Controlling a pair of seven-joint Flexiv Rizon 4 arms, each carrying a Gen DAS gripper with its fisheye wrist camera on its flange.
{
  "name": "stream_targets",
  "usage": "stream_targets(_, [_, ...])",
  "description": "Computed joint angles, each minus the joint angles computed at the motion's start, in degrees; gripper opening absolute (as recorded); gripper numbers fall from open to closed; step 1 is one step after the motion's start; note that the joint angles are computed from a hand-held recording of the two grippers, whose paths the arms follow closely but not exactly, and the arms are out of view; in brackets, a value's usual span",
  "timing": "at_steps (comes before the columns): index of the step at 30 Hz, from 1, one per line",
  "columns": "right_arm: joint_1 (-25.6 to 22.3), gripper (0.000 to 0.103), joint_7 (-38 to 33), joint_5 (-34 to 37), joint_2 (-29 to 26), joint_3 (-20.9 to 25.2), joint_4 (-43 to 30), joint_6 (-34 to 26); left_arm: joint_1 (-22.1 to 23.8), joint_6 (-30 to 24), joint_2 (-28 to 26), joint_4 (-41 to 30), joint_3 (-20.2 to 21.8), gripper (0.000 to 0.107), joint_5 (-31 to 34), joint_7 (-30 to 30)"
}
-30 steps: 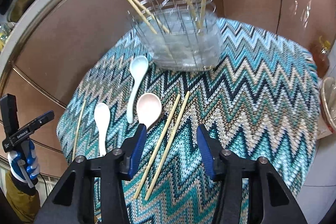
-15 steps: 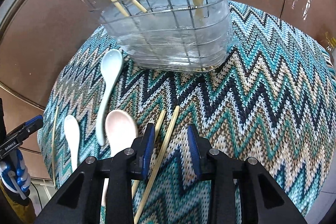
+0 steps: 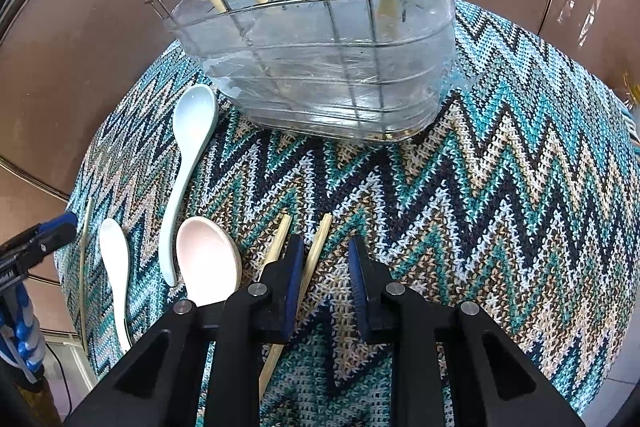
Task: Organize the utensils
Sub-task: 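Close the right tool on the chopstick while the left tool grasps the white spoon handle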
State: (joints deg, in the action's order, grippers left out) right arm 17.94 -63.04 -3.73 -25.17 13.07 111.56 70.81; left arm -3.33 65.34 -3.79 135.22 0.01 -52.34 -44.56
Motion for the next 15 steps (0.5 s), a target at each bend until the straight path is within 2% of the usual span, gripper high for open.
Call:
stream_targets(4, [-1.7, 0.018, -1.96, 1.83, -0.13, 1.23, -0.54, -0.37, -0.06, -2.43, -1.4, -1.07, -0.56, 0.045, -0.02, -1.53])
stream_targets(7, [-3.58, 0.012, -4.37, 4.37, -0.06, 2.55, -0.95, -0.67, 0.02, -3.62, -2.45, -1.8, -0.8, 0.04, 0.8, -2.95])
stream_targets(15, [-6.72, 0.008, -11.05, 10.88, 0.74, 5.36, -0.94, -0.43, 0.48, -4.44, -4.21, -2.77, -1.36, 0.027, 2.33, -4.61])
